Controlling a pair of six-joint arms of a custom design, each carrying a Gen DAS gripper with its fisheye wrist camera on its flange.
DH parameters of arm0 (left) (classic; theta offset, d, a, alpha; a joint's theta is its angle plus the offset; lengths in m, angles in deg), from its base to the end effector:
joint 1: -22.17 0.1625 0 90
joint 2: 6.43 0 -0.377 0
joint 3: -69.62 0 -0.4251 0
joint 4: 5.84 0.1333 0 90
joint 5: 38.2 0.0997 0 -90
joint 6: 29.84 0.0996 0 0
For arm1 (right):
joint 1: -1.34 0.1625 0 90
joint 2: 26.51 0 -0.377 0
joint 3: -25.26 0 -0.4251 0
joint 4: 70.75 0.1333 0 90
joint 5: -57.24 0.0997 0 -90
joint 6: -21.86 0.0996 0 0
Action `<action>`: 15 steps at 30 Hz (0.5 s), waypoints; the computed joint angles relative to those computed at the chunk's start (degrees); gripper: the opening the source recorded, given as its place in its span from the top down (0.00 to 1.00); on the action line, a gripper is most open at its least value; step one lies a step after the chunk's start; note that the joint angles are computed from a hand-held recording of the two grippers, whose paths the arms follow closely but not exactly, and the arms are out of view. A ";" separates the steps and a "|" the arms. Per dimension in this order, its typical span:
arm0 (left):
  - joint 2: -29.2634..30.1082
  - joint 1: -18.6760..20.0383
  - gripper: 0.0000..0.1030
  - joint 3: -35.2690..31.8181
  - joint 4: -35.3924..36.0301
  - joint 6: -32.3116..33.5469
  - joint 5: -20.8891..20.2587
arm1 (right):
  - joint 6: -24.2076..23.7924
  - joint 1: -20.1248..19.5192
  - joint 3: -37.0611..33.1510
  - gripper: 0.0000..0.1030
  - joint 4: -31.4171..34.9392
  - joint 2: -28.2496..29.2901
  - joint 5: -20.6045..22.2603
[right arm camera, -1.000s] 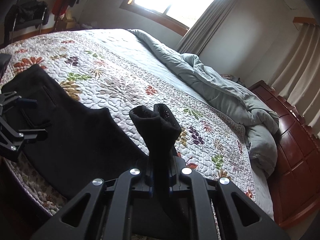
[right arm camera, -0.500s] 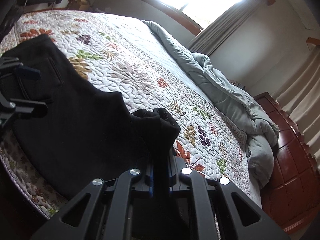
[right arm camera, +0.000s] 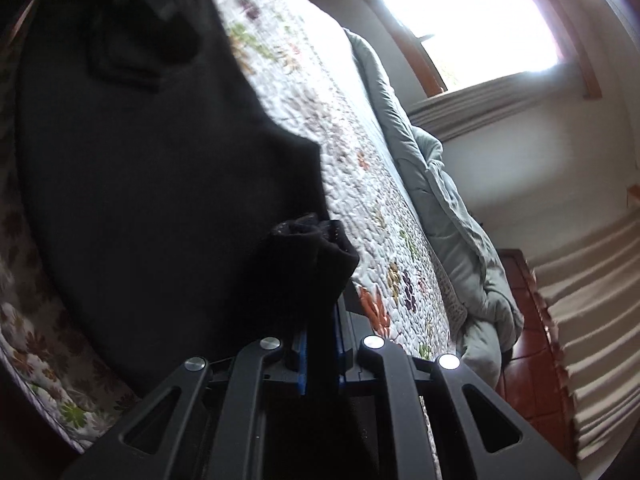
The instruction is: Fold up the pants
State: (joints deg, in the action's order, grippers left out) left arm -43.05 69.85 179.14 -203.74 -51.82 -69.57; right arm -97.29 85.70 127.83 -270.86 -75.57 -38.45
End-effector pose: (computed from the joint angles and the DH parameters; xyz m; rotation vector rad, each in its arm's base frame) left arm -0.2014 -0.5455 -0.0042 0.0052 2.2925 -1.2771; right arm 0.0602 -0.6465 0.1342 1.7948 -1.2464 0.4488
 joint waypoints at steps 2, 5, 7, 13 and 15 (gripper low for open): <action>-0.23 -0.03 0.03 0.35 -0.24 -0.12 0.03 | -3.14 -0.86 0.42 0.90 -2.27 0.96 0.82; -0.50 -0.11 0.03 0.84 -0.74 -0.22 0.15 | -5.43 -1.69 0.76 0.90 -3.57 1.56 1.43; -0.66 -0.15 0.03 1.08 -0.95 -0.31 0.20 | -5.49 -1.63 0.47 0.90 -3.34 1.74 1.13; -0.96 -0.22 0.03 1.57 -1.62 -0.26 0.33 | -4.22 -0.75 -0.59 0.90 0.33 0.96 -1.08; -0.98 -0.32 0.03 1.65 -1.74 -0.23 0.51 | -4.26 -1.04 0.37 0.90 0.93 -0.10 -0.49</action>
